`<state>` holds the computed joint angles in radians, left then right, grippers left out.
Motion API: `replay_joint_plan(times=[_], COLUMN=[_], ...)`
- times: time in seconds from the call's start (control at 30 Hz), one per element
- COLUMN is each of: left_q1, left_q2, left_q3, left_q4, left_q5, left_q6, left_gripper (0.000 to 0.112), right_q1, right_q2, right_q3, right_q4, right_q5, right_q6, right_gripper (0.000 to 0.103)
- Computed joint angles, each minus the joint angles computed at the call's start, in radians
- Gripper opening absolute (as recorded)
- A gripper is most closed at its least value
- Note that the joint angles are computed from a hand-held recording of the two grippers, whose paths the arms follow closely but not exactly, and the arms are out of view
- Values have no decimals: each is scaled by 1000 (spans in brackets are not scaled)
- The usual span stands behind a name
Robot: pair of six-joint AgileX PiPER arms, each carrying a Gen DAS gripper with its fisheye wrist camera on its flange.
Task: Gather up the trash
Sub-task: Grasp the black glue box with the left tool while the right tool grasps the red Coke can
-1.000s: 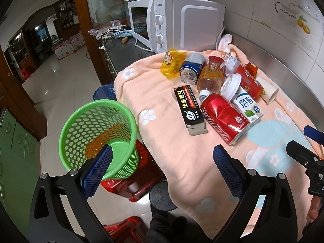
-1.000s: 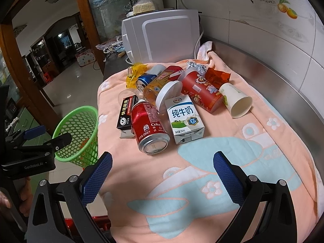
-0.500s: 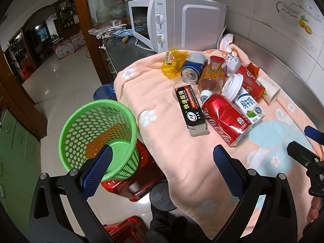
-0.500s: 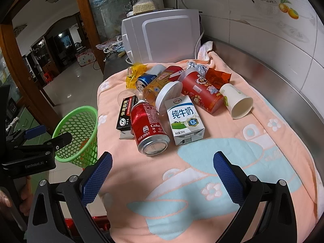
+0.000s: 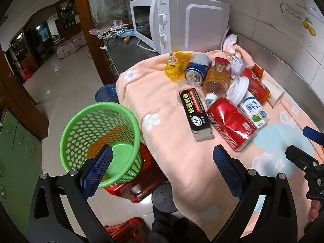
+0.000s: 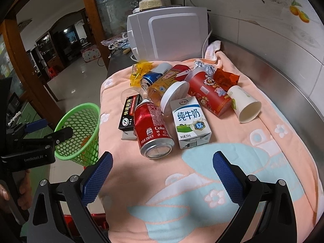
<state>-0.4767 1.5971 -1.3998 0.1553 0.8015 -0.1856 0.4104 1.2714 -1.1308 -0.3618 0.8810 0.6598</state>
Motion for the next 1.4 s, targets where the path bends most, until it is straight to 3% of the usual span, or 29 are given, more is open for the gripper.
replay_joint_plan(times=[0.17, 0.33, 0.73, 0.97, 1.2, 1.4], left_q1=[22, 45, 75, 96, 83, 69], left_q2=[31, 59, 143, 211, 291, 400], left_q3=[-44, -88, -184, -271, -357, -474], left_q4=[12, 16, 5, -69, -135, -210], left_q5=[8, 18, 32, 66, 105, 177], left_q6=[-3, -4, 16, 75, 130, 160], left_gripper=[98, 98, 97, 97, 97, 89], right_q1=[-57, -113, -138, -138, -139, -157], right_q2=[45, 120, 344, 451, 484, 425], right_q3=[-27, -77, -248, -333, -338, -279], right_q4=[101, 226, 265, 257, 225, 267], right_q5=[-37, -58, -19, 10, 16, -13], right_q6=[-133, -285, -442, -479, -471, -472], right_gripper=[94, 86, 78, 73, 61, 61])
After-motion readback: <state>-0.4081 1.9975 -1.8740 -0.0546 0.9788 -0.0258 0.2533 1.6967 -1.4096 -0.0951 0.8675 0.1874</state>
